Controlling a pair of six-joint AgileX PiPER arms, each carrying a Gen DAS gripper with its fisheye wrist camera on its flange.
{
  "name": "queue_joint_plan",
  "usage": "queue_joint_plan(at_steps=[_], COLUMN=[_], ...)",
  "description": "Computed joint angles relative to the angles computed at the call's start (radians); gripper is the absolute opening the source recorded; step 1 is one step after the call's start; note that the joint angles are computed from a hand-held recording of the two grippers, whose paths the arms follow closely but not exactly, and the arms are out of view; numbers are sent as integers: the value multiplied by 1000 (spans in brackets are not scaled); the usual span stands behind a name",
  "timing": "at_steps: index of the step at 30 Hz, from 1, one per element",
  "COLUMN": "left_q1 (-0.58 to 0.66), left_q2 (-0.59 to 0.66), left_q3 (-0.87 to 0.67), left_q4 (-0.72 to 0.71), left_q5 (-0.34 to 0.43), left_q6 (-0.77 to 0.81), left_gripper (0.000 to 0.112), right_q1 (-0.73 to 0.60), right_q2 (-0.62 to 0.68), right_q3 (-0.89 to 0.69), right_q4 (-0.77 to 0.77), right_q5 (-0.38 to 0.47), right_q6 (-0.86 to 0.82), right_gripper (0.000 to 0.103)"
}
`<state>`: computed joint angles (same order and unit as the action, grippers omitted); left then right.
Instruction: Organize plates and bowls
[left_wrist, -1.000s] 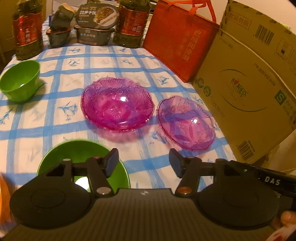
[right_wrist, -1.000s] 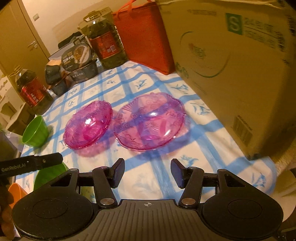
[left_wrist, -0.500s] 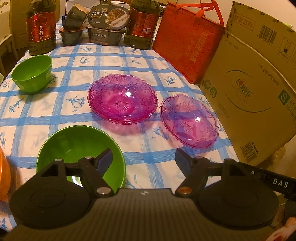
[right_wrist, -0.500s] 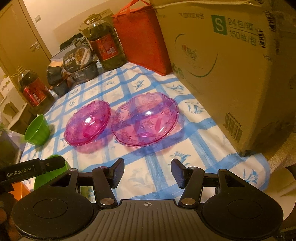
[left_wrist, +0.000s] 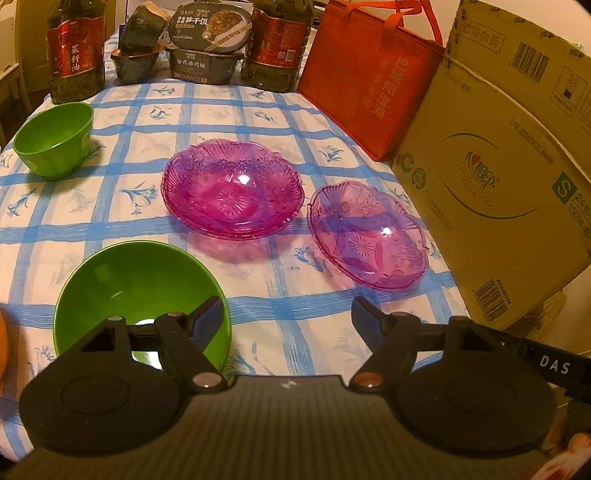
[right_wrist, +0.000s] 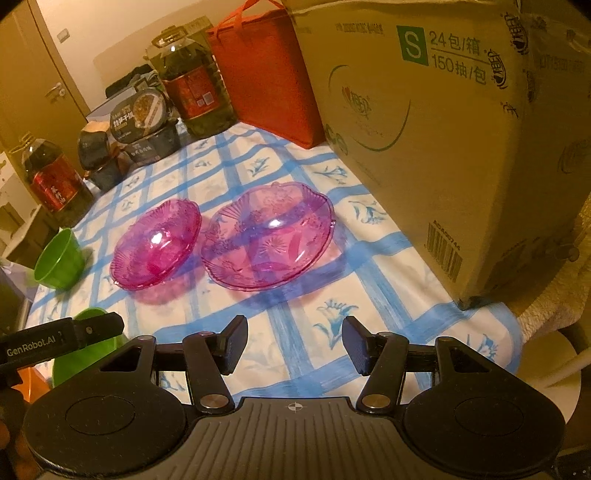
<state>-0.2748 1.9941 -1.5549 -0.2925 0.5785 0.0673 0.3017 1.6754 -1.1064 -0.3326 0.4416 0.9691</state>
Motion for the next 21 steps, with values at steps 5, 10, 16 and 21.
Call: queue_joint_plan(at_steps=[5,10,16,21], left_q1=[-6,-12,-19,-34], left_q2=[10,30,73,122], left_q3=[-9,-29,-80,-145], left_q4=[0,-2,-9,0], left_q5=[-5,1,20,31], left_q6=[-12,-20,-40,-66], left_gripper=[74,74,74,74], right_q1=[-8,-21,-42,-66], right_q2=[5,12,24,44], right_q3=[5,11,14,8], right_q4=[8,9,5,-17], right_q5=[-6,-16,-29,-56], right_q6=[-7,-5,-2,14], right_gripper=[57,57,57,57])
